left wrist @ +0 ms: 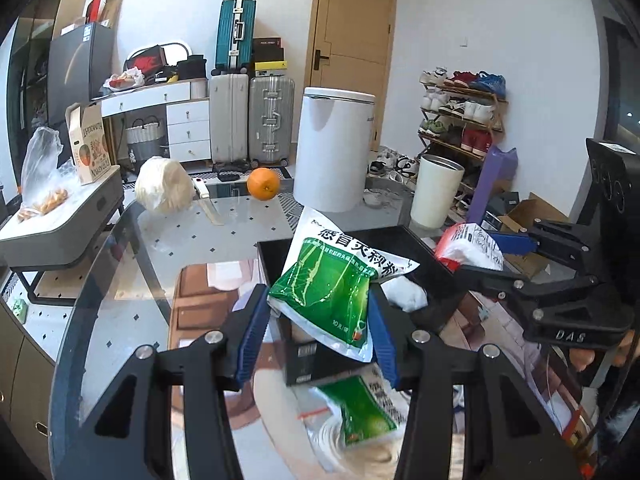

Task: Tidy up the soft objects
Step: 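Carry the green packet and snack packet over the black box with both tools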

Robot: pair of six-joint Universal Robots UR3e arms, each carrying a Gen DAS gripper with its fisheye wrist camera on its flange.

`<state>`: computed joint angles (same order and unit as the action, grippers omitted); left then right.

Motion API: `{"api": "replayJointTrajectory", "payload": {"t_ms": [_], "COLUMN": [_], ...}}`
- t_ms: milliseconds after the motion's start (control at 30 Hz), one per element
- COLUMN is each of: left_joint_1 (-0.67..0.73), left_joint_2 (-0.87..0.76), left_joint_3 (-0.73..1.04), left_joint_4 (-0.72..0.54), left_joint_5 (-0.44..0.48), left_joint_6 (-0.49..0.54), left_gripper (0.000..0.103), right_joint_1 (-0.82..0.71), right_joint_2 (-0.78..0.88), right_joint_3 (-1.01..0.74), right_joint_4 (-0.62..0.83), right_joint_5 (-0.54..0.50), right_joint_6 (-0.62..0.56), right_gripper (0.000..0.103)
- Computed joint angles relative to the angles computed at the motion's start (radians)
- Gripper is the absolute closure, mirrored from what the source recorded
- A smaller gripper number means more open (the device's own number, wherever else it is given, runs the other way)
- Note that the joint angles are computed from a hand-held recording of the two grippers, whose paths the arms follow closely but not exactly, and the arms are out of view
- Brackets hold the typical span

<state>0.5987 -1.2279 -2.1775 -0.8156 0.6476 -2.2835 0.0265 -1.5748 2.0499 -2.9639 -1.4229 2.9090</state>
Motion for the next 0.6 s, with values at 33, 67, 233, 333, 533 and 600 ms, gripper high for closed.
{"api": "replayJointTrajectory", "payload": {"t_ms": [33, 67, 233, 333, 533, 600], "left_joint_1": [-0.019, -0.038, -0.128, -0.176, -0.255, -0.280], "left_joint_2": [-0.025, -0.047, -0.148, -0.203, -0.292, -0.321], "left_joint_3": [0.009, 0.016, 0.048, 0.060, 0.095, 0.108], "left_joint_4": [0.039, 0.078, 0.236, 0.317, 0.407, 0.430], "left_joint_5": [0.009, 0.022, 0.088, 0.135, 0.221, 0.251], "left_joint_6": [-0.028, -0.056, -0.158, -0.201, -0.242, -0.254], "left_gripper": [0.056, 0.056, 0.056, 0.056, 0.055, 0.055], "right_joint_1": [0.000, 0.002, 0.005, 0.008, 0.024, 0.032], "right_joint_2": [0.016, 0.032, 0.102, 0.135, 0.209, 0.236], "right_joint_3": [-0.015, -0.031, -0.085, -0.112, -0.192, -0.221], "right_joint_4": [-0.001, 0.002, 0.003, 0.004, 0.028, 0.039], "right_joint_5": [0.000, -0.003, -0.014, -0.017, -0.030, -0.045], "right_joint_6": [-0.002, -0.003, -0.009, -0.013, -0.041, -0.044], "right_gripper": [0.054, 0.054, 0.054, 0.054, 0.054, 0.054]}}
